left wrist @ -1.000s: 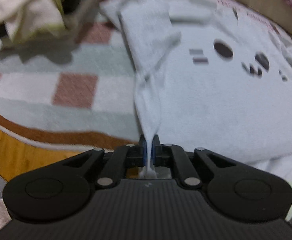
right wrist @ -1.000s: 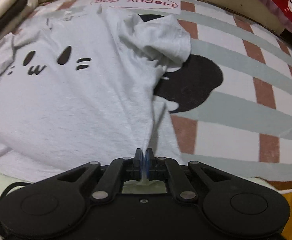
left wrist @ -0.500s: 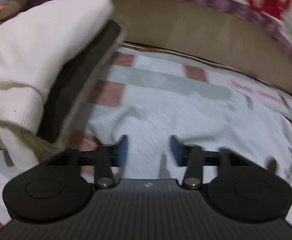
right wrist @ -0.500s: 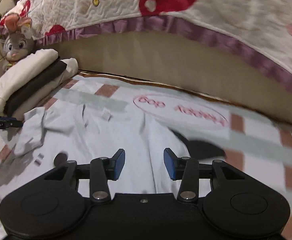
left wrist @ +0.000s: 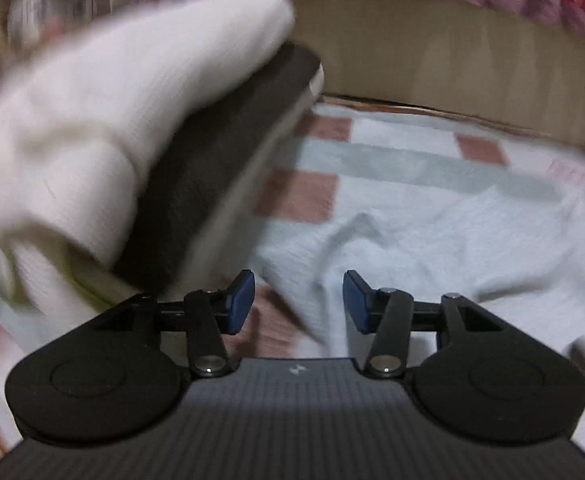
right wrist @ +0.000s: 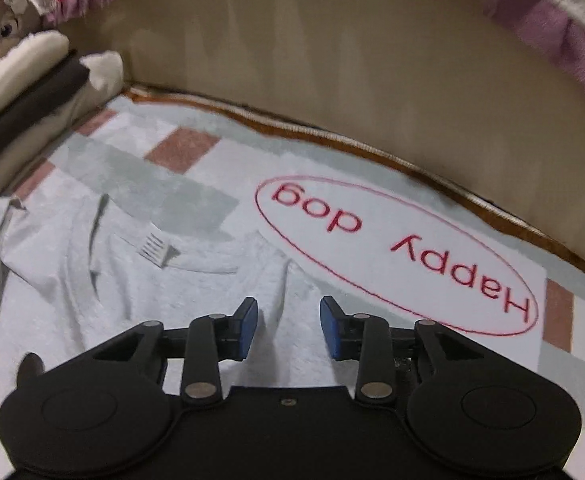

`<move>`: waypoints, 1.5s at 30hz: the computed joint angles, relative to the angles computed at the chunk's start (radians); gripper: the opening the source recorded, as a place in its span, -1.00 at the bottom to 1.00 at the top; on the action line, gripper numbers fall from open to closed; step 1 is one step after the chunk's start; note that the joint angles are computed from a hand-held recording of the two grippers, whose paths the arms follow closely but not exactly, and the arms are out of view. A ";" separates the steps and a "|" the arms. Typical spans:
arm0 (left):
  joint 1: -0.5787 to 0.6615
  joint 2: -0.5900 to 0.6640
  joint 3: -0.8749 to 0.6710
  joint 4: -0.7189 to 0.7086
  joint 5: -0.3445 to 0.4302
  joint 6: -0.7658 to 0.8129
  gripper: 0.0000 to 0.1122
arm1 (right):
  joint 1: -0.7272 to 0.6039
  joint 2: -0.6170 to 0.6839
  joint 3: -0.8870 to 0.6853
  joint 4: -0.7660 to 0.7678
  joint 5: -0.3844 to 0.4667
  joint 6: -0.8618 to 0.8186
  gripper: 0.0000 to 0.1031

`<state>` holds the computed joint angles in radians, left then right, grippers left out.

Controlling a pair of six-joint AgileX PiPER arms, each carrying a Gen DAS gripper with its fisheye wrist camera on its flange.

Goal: Fold clothes

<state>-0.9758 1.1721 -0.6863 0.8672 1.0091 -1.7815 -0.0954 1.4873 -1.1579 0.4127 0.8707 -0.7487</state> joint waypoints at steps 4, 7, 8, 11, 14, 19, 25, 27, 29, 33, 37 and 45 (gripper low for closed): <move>0.155 -0.080 0.060 -0.044 -0.248 0.056 -0.07 | -0.006 0.053 -0.017 0.023 -0.049 -0.038 -0.21; 0.156 -0.029 0.042 0.011 -0.252 0.088 0.15 | -0.023 0.113 -0.054 0.055 -0.021 -0.066 -0.13; 0.153 -0.002 0.039 0.036 -0.254 0.078 0.26 | -0.036 0.133 -0.069 0.076 0.018 -0.102 -0.10; 0.188 0.023 0.046 -0.008 -0.309 0.120 0.38 | -0.043 0.146 -0.071 0.086 0.043 -0.156 0.00; 0.197 0.016 0.072 0.034 -0.342 0.073 0.16 | -0.068 0.106 0.024 0.178 -0.042 -0.209 0.01; 0.114 0.009 0.049 0.135 -0.279 0.089 -0.74 | -0.036 -0.062 0.169 0.174 -0.164 -0.069 -0.94; 0.061 0.107 -0.131 0.368 -0.129 0.142 -0.75 | -0.069 -0.208 0.167 0.087 -0.264 -0.030 -0.95; 0.123 0.175 -0.211 0.417 -0.182 0.166 -0.75 | -0.078 -0.179 0.101 0.038 -0.286 -0.029 -0.95; 0.209 0.250 -0.295 0.437 -0.273 0.190 -0.74 | -0.100 -0.126 0.013 0.019 -0.294 -0.009 -0.95; 0.301 0.449 -0.453 0.497 -0.342 0.183 -0.65 | -0.118 0.001 -0.118 0.004 -0.375 0.038 -0.95; 0.307 0.707 -0.696 0.417 -0.242 0.401 -0.49 | -0.071 0.159 -0.190 -0.179 -0.473 0.238 -0.94; 0.388 0.642 -0.632 0.124 -0.305 0.473 -0.40 | -0.184 0.159 -0.096 -0.178 -0.439 0.309 -0.18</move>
<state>-0.5881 1.8145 -1.3181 0.9915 0.7037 -1.3084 -0.2799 1.6460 -1.2535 0.2350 0.4312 -0.4395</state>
